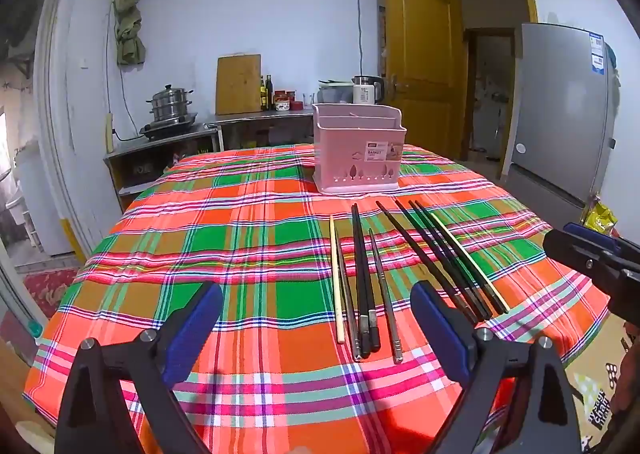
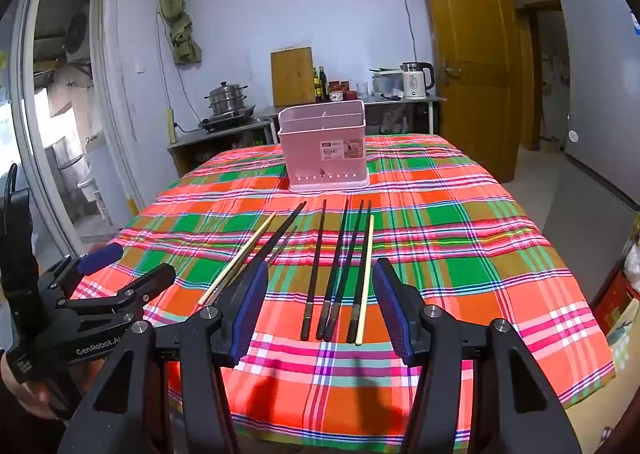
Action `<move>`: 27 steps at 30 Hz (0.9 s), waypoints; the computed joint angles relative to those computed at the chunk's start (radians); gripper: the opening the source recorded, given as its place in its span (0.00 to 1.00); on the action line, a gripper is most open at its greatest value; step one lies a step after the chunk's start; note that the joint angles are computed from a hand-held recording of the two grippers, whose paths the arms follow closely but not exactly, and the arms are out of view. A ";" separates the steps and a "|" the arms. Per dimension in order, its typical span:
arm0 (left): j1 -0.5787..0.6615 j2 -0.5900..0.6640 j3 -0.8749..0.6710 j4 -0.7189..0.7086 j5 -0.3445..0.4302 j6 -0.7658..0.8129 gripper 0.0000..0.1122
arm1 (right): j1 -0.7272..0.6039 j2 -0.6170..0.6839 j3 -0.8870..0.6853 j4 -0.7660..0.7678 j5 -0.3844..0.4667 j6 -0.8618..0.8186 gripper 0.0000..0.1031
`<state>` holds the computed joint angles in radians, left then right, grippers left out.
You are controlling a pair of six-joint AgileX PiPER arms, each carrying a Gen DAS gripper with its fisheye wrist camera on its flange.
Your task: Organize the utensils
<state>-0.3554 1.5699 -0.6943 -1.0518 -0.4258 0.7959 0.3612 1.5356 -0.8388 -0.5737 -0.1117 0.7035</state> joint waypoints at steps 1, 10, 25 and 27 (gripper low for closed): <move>0.000 0.000 0.000 -0.001 0.000 0.001 0.85 | 0.000 -0.004 0.001 -0.003 0.000 0.003 0.53; -0.007 0.005 -0.006 -0.020 -0.004 0.016 0.85 | 0.007 0.001 -0.003 0.001 0.003 0.005 0.53; -0.007 -0.006 0.001 -0.004 0.002 -0.001 0.85 | 0.014 0.003 -0.002 0.036 0.005 -0.026 0.54; -0.006 -0.007 0.002 -0.002 0.005 -0.004 0.85 | 0.014 0.003 -0.002 0.021 0.004 -0.009 0.53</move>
